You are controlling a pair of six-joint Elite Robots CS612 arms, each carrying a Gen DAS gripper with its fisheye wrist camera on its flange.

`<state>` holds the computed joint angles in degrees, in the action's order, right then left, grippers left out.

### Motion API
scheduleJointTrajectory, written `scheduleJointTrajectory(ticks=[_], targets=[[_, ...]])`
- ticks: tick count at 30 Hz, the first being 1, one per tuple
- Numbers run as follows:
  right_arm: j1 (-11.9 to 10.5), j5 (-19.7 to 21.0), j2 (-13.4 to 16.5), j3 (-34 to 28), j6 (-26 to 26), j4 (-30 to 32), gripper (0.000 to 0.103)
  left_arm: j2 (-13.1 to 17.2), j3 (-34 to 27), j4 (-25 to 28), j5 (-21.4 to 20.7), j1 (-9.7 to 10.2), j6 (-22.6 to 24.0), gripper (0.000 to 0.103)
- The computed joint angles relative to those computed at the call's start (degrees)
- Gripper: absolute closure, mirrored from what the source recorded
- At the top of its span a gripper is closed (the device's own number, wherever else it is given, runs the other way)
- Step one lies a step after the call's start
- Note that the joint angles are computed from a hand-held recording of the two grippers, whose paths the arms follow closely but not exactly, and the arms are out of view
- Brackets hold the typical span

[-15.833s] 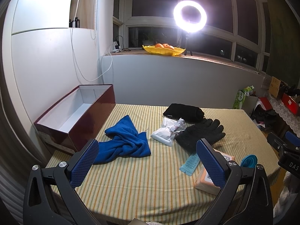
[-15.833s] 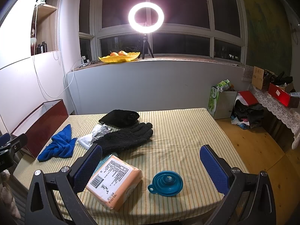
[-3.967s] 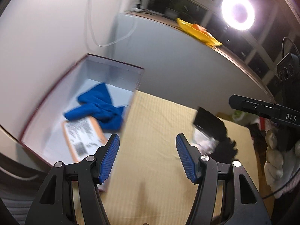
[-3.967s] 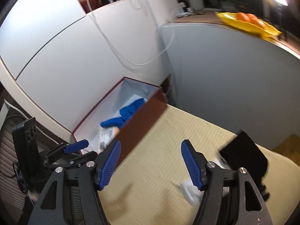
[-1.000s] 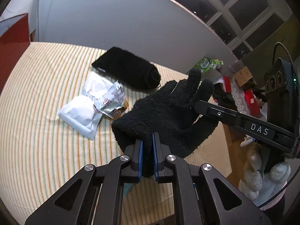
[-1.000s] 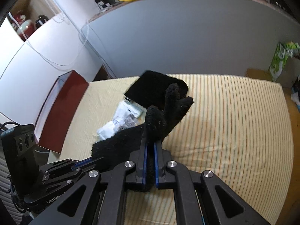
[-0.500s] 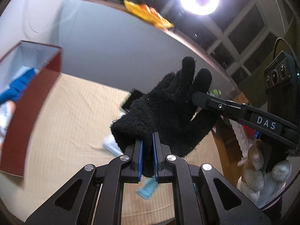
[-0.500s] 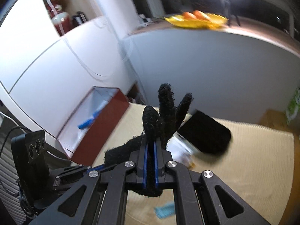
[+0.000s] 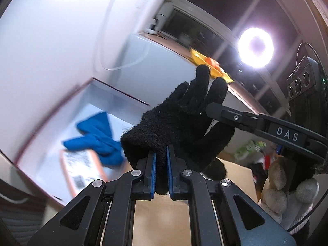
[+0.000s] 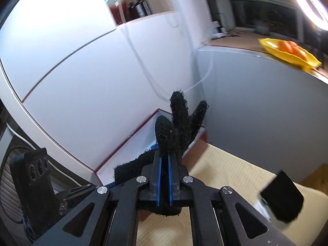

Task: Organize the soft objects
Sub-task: 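Carry the black glove with the left tool and release it into the shoebox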

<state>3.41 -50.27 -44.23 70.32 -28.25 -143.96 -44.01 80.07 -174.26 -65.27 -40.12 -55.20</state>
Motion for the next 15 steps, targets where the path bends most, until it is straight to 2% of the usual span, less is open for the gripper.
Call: scheduleJointTrajectory(ticks=[6, 15], targets=[[3.1, -1.3, 3.1, -4.5, -1.7, 3.5, 0.098, -1.2, 2.9, 2.1, 2.3, 1.27, -2.9, 0.095], [5.7, -5.9, 8.9, -12.2, -1.9, 8.4, 0.098, 0.5, 1.8, 8.1, 1.3, 2.8, -6.0, 0.095]])
